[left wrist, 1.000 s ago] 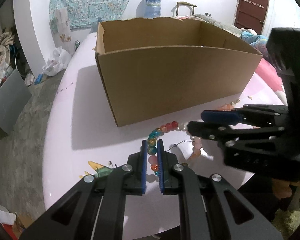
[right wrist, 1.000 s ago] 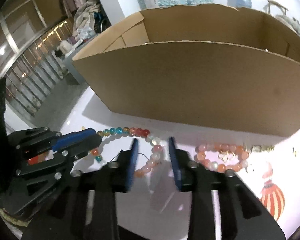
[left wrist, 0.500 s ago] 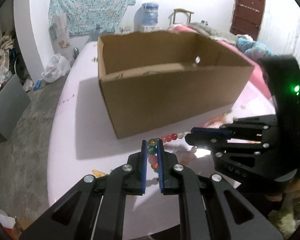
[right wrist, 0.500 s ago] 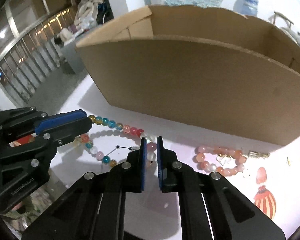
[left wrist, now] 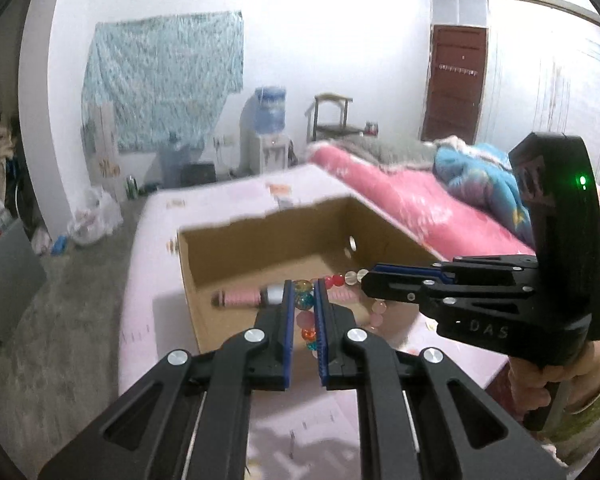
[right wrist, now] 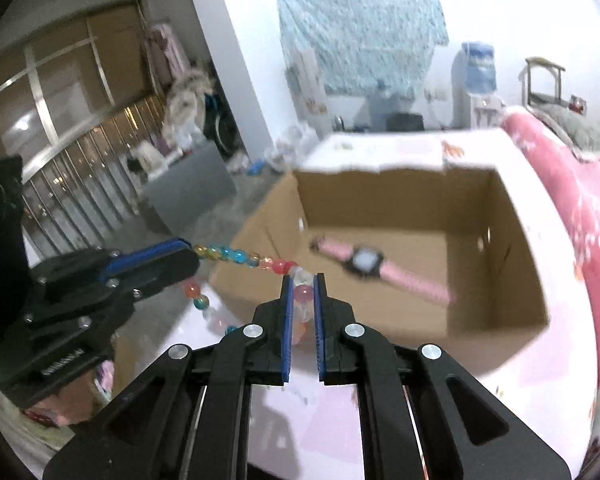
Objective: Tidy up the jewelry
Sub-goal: 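Open both tools to drop the bead bracelet into the box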
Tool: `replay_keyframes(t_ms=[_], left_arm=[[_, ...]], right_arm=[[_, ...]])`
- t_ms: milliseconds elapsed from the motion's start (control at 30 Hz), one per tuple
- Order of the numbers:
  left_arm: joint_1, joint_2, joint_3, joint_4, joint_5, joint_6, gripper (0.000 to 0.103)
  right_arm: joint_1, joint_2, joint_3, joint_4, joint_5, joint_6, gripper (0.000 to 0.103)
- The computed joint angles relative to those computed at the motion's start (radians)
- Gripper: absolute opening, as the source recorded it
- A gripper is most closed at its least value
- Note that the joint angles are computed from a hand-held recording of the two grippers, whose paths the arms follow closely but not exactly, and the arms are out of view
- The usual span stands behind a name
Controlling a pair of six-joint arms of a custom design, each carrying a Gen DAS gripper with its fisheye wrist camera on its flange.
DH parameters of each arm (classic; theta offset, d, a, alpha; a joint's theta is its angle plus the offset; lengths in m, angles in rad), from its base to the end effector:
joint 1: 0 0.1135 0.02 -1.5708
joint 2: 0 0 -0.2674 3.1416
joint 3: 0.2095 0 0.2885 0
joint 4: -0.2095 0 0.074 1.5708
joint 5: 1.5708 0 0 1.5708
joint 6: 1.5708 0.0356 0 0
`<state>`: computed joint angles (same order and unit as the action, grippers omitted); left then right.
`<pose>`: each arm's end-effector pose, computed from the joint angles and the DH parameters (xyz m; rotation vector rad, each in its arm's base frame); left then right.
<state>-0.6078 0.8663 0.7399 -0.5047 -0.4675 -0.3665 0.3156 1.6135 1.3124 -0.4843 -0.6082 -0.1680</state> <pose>0.1895 -0.1123 0.2788 0.0007 2.1261 -0.0576 0.3660 0.1409 0.2813 -0.8374 2.1523 0.7867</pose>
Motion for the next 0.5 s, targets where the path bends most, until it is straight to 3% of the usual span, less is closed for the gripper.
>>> replay_keyframes(t_ms=[133,267,367,500], left_arm=[[0.134,0.119,0.038,0.067,0.091,0.042,0.010],[0.244,0.231,0.057,0.079,0.170,0.032,0.010],[0.287,0.217,0.025,0.079,0.213,0.001,0.011],[0.286,0.134,-0.031,0.065,0.206,-0.029,0.019]], right_arm=[[0.009,0.159,0.173,-0.057,-0.014,0.015,0.008],[-0.002,0.262,0.282,-0.151,-0.023,0.017,0.017],[-0.039,0.250,0.264,-0.152,-0.040,0.037,0.024],[-0.104,0.183,0.182,-0.124,-0.085,0.057,0.032]])
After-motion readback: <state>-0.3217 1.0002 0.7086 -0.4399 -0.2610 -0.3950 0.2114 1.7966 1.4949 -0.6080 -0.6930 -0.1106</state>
